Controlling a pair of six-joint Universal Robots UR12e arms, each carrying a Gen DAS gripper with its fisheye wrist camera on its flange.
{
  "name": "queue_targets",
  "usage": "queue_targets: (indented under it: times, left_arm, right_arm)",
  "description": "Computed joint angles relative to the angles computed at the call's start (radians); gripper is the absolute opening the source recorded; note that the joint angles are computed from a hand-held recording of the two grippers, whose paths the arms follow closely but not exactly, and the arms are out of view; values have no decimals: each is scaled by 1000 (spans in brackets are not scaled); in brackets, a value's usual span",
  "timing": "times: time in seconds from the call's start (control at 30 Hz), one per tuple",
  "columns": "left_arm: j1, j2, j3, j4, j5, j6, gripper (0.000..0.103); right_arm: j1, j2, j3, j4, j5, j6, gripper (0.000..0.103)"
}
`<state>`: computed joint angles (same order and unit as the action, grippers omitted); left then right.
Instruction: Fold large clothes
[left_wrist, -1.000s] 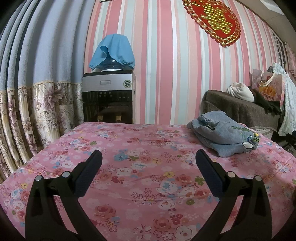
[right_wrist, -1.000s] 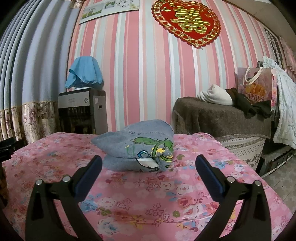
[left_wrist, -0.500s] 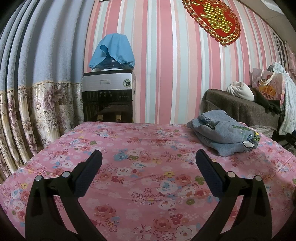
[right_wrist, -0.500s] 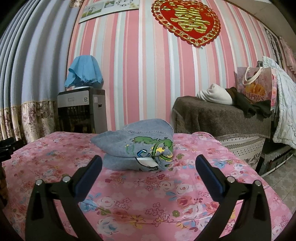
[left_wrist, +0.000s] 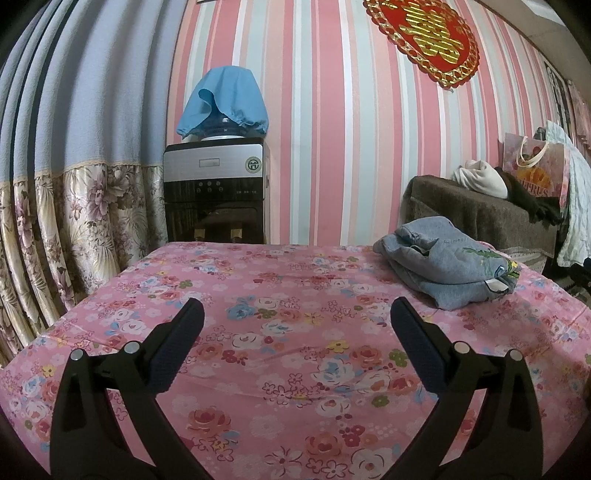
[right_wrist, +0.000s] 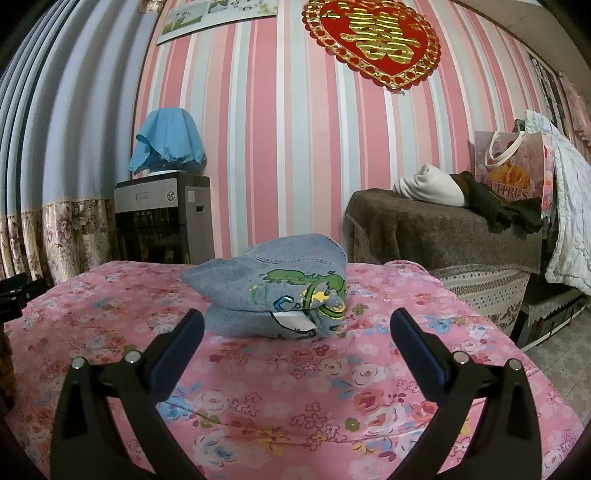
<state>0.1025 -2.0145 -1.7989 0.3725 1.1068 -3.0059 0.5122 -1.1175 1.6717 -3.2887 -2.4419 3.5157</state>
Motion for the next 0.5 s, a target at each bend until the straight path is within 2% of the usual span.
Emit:
queue_targets:
  times: [0.5]
  left_arm:
    - [0,-4,4,-2,-2,3,100]
  right_arm:
    - [-1,-1,2,8,2,2,101]
